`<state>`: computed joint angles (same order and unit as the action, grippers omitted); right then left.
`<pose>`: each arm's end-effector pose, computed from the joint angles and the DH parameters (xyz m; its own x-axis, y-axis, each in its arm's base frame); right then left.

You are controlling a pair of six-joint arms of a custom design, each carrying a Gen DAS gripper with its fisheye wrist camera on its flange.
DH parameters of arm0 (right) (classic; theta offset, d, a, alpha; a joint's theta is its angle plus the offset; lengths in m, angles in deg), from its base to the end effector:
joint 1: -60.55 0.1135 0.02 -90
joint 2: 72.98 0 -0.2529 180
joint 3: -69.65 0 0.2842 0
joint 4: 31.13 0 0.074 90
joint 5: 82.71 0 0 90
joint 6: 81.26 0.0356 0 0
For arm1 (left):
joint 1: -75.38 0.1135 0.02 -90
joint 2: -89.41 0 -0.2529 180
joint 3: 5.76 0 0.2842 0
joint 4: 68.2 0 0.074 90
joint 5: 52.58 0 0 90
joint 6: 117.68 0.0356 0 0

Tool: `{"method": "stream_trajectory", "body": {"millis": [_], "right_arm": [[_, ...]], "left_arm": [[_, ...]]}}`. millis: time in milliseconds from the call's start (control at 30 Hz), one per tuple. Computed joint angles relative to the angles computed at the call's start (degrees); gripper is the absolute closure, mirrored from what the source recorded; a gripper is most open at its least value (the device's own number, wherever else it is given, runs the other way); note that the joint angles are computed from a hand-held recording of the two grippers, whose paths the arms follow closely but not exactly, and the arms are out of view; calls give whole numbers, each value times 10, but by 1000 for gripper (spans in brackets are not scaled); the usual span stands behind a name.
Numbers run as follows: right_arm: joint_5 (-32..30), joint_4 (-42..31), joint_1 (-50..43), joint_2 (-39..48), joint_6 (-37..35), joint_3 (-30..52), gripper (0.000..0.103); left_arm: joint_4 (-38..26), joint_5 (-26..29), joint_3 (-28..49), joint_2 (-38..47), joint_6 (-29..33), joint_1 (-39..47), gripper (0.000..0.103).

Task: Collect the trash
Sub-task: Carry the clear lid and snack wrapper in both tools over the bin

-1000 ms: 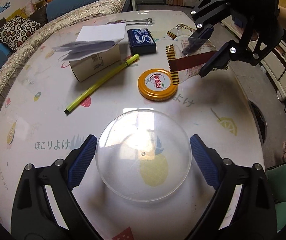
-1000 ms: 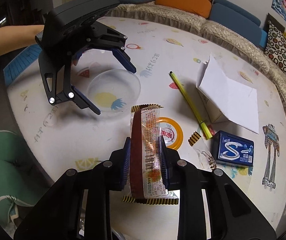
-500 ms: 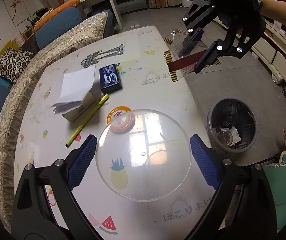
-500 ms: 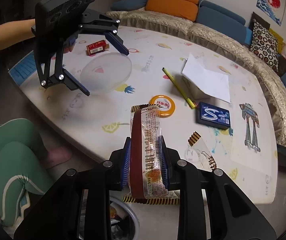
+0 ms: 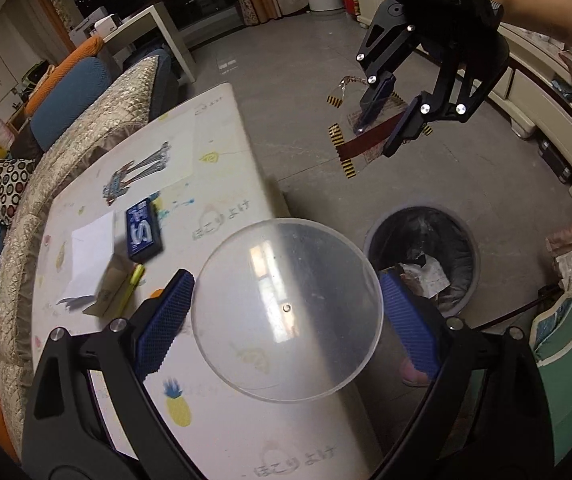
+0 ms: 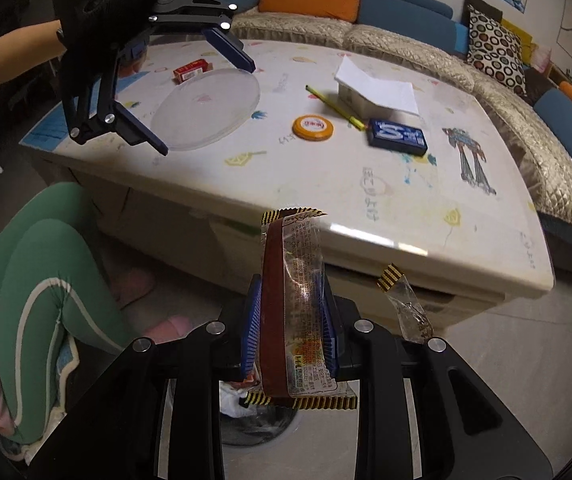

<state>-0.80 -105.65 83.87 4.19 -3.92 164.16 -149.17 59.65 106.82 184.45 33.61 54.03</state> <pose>0.2683 0.1211 0.3530 -0.6517 -0.5172 -0.5547 -0.6199 0.7847 -0.0034 0.3314 -0.1440 0.3554 0.0336 0.8585 -0.5116 0.9682 0.0990 0.2298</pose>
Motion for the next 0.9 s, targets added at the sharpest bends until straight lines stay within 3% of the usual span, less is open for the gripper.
{"method": "stream_trajectory", "body": {"millis": [433, 667, 900], "right_arm": [[-26, 30, -17, -158, 81, -232, 76], [-33, 85, -18, -149, 121, -324, 76], [-59, 154, 0, -86, 149, -392, 73]], "left_arm": [[103, 3, -165, -35, -100, -126, 12], [154, -62, -230, -7, -126, -190, 12], [175, -92, -258, 46, -142, -234, 12]]}}
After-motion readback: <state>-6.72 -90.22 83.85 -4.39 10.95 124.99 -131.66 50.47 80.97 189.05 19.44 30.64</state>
